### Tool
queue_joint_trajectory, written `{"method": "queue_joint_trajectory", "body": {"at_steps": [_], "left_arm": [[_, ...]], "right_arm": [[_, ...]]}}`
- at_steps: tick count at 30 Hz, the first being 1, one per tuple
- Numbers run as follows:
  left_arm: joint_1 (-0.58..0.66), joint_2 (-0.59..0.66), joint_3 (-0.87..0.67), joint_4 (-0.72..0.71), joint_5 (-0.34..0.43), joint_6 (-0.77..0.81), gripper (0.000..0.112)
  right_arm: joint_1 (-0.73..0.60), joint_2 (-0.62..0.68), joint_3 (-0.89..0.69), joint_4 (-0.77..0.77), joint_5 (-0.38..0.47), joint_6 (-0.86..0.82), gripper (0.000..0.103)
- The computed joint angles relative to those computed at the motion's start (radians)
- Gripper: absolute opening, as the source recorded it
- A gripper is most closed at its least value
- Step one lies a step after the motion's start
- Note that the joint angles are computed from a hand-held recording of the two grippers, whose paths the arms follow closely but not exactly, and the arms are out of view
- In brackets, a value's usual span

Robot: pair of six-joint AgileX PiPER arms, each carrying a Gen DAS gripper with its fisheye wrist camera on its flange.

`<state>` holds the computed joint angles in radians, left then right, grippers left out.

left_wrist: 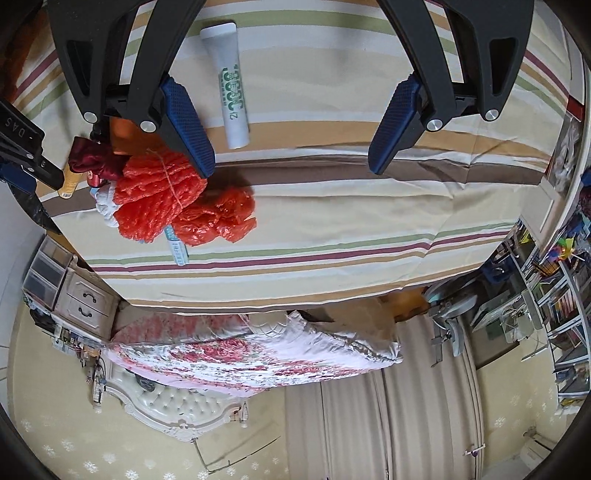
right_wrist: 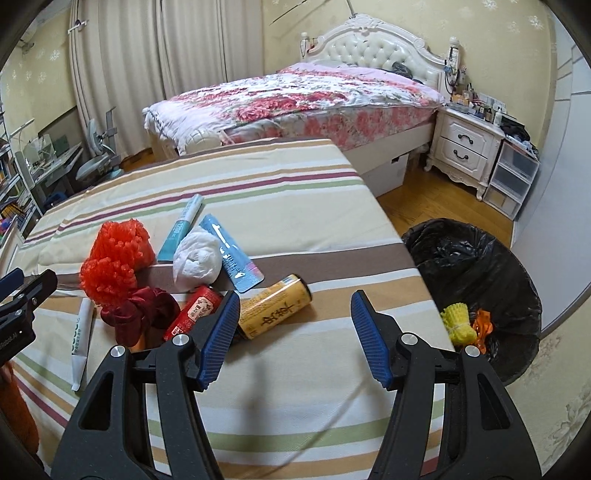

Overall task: Collect trash
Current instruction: 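Withdraw both open tools from the bin back toward the bed, then grasp the amber bottle with the right tool while left tool approaches white tube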

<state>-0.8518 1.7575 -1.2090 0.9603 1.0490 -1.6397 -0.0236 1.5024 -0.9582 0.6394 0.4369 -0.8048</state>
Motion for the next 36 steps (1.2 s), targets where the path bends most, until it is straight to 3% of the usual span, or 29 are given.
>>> {"method": "queue_joint_trajectory", "body": {"at_steps": [8,16,31,36], "left_arm": [[0.002,-0.015,0.045,-0.004,-0.028,-0.028,0.082],[0.016,-0.026,0.074,-0.025,-0.046,-0.034,0.082],[0.008,-0.019,0.073,-0.035,-0.042,-0.045,0.082],[0.007,-0.02,0.075,-0.041,-0.042,-0.05,0.082]], "right_arm": [[0.055,0.014,-0.002,-0.144,-0.023,0.15,0.061],[-0.001,0.007,0.012,-0.129,-0.014,0.11,0.066],[-0.007,-0.007,0.048,-0.085,0.039,0.026,0.067],[0.011,-0.008,0.048,-0.091,0.076,0.012,0.056]]}}
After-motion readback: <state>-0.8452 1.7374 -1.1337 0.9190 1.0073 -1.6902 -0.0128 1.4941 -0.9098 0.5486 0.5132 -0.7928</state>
